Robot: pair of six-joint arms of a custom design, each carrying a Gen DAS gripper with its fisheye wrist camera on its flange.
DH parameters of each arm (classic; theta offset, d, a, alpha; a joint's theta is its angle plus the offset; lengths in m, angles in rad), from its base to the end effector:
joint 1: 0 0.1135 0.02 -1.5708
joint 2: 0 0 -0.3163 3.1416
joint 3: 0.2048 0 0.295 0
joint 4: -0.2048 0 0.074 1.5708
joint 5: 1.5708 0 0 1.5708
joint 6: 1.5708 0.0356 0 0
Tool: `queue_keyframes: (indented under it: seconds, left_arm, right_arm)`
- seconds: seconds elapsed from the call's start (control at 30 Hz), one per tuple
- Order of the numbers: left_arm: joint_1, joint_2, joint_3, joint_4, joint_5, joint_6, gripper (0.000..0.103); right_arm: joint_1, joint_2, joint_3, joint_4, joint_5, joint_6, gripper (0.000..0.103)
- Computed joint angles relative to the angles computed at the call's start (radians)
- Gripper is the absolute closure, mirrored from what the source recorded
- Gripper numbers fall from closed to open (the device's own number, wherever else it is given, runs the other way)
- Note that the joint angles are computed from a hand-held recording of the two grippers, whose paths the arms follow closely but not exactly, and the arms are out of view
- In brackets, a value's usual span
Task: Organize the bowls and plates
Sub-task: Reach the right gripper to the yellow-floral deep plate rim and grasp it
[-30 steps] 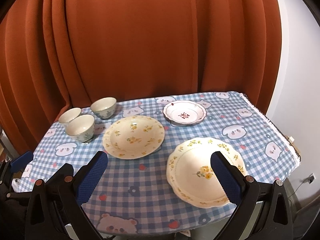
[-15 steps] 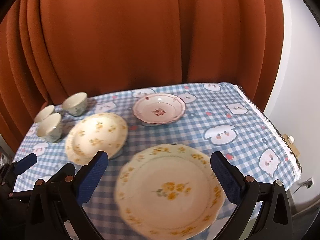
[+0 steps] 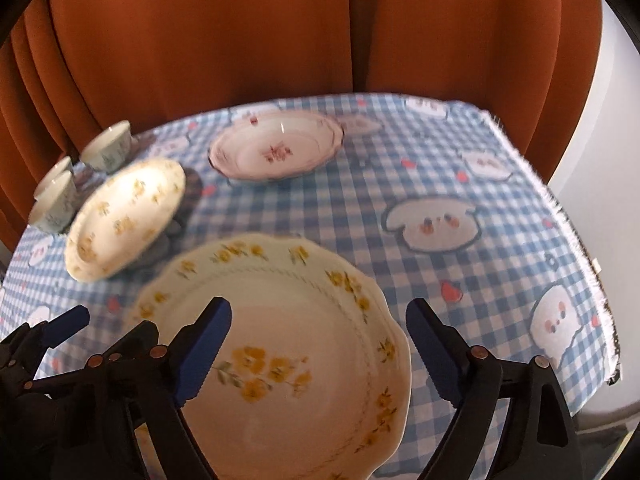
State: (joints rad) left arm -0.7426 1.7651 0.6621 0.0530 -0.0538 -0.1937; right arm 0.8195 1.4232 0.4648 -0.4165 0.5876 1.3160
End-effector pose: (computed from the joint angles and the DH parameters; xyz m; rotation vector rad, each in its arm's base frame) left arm 0.2366 -0.2146 0.0981 0.6977 2.5480 -0.2542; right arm 0.1569 0.1391 0.1229 0.6950 2.4354 -0.1513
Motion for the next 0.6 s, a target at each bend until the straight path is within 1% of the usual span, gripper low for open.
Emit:
queue_keyframes:
  seconds: [0.13,0.23,0.37,0.4,0.43,0.47,0.6]
  left_arm:
    - [-0.024,0.035,0.032,-0.038,-0.01,-0.019,0.026]
    - [-0.032,0.061,0.058,-0.06,-0.005,-0.022,0.029]
    - [-0.046,0.097,0.092,-0.084,-0.002,-0.027,0.034]
    - [-0.04,0.098,0.091,-0.074,0.024,-0.037,0.035]
    - [-0.034,0.1,0.096,-0.072,0.037,-0.044,0.035]
    - [-0.035,0.104,0.102,-0.075,0.035,-0.057,0.036]
    - [-0.038,0.122,0.121,-0.091,0.032,-0.066,0.035]
  right_arm:
    - [-0.044,0.026,-0.045,0.093,-0.063,-0.039,0.015]
    - [-0.076,0.041,-0.067,0.137,-0.089,-0.072,0.016]
    - [-0.126,0.063,-0.092,0.2,-0.136,-0.126,0.024]
    - [-0.143,0.071,-0.1,0.225,-0.15,-0.142,0.025]
    - [-0.156,0.084,-0.101,0.233,-0.166,-0.155,0.029]
    - [-0.168,0.107,-0.097,0.238,-0.183,-0.174,0.032]
    - [-0.186,0.123,-0.101,0.257,-0.207,-0.201,0.032]
